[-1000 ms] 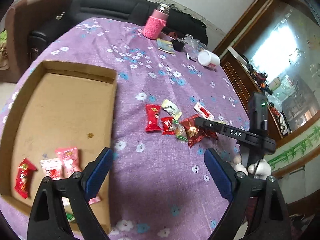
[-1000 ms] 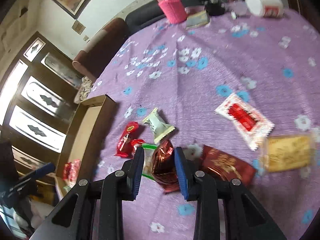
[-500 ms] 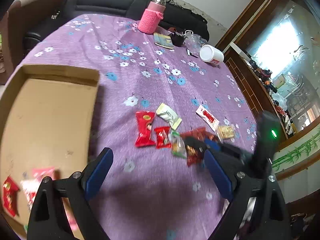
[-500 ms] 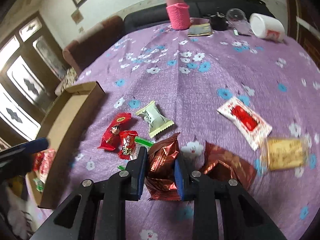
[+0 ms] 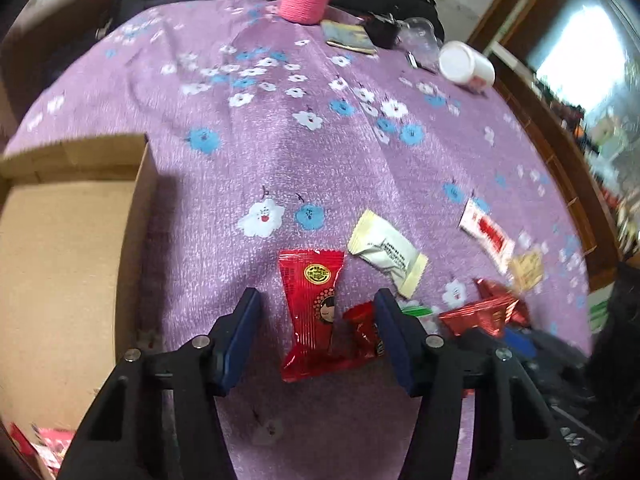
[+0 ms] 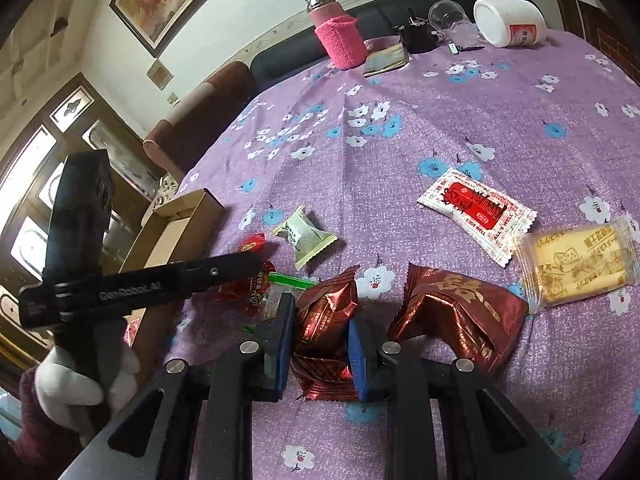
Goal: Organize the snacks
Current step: 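Grasp the brown foil candy with the right gripper while left grasps red candy bar, then carry both candies into the cardboard tray and open both grippers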
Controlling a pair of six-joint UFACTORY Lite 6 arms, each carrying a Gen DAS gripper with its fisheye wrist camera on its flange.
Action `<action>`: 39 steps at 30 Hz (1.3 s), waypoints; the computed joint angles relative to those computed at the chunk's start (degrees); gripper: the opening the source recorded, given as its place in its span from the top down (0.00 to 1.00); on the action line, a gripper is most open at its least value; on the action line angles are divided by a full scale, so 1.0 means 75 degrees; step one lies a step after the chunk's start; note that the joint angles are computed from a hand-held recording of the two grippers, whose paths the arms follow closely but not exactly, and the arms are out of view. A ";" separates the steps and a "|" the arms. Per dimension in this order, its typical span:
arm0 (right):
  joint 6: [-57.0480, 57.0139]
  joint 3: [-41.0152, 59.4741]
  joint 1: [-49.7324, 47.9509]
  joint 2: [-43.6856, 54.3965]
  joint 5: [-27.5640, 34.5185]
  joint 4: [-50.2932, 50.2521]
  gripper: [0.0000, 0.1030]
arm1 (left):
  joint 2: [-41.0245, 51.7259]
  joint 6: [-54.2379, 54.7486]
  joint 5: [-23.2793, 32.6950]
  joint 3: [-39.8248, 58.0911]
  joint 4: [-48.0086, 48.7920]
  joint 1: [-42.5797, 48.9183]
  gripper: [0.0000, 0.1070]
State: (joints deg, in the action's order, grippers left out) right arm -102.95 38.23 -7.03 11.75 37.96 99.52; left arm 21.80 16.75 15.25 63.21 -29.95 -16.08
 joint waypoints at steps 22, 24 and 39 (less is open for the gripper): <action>0.0854 -0.0345 0.0008 -0.1074 0.0776 -0.0103 0.74 | -0.4094 0.4112 0.1889 -0.2483 -0.3127 0.3303 0.84; 0.1431 -0.0246 0.0567 -0.1430 0.0632 -0.0266 0.74 | -0.4187 0.4400 0.2219 -0.2490 -0.3022 0.4111 0.84; 0.5281 0.4575 0.5395 0.2359 -0.1497 -0.1486 0.74 | -0.2110 0.6581 0.2662 -0.1847 -0.3454 0.7202 0.84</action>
State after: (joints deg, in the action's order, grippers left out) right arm -63.35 72.54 33.43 29.44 26.74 88.38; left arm 5.97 66.10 35.22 49.36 -55.86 37.94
